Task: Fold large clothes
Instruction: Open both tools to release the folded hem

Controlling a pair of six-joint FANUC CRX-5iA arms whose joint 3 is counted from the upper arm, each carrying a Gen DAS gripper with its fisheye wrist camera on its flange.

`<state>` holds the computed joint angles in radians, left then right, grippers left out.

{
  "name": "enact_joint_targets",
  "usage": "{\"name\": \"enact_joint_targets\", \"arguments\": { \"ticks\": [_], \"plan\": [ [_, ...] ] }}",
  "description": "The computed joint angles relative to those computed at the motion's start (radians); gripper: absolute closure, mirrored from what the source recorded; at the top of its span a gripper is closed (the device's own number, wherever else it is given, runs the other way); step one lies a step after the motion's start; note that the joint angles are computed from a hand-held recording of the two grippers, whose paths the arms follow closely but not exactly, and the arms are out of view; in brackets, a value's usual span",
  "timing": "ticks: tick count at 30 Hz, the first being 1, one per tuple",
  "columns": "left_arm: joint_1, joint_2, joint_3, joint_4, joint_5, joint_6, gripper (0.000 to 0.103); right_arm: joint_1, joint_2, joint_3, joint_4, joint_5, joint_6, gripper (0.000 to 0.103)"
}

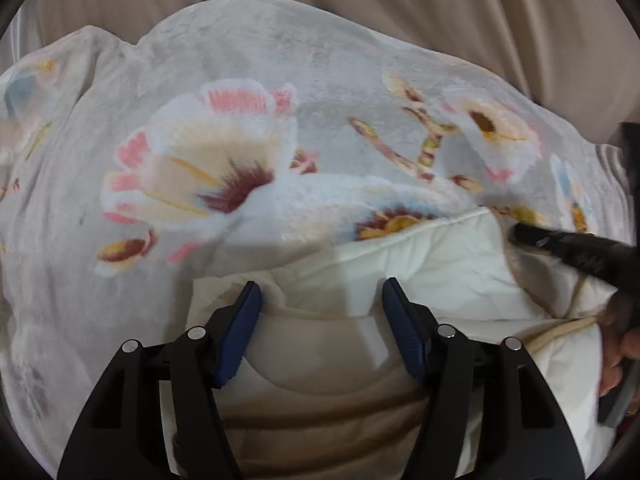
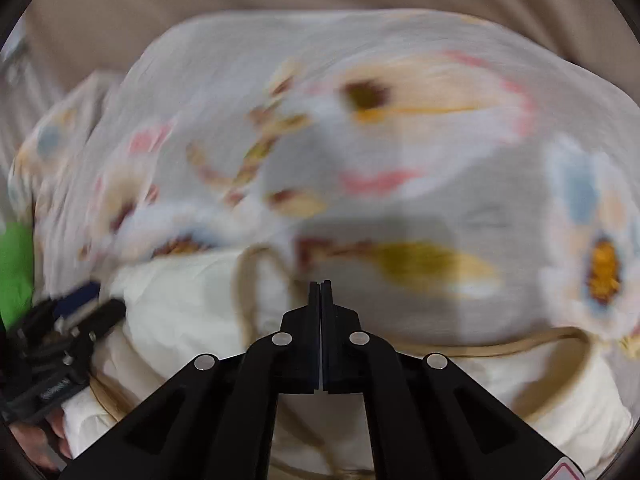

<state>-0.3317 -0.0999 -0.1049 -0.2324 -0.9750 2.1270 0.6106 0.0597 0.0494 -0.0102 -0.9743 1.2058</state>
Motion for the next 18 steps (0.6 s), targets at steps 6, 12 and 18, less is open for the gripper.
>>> {"name": "enact_joint_targets", "arguments": {
  "ticks": [6, 12, 18],
  "plan": [
    [0.081, -0.164, -0.124, 0.155, 0.095, -0.103, 0.033, -0.064, -0.372, -0.212, 0.029, 0.072, 0.019, 0.072],
    [0.182, -0.318, -0.266, 0.383, 0.084, -0.294, 0.005, -0.177, -0.719, -0.458, 0.161, -0.003, -0.066, 0.025],
    [0.196, -0.295, -0.361, 0.541, 0.121, -0.377, 0.055, -0.504, -0.583, -0.346, -0.331, -0.109, 0.285, 0.092]
  ]
}}
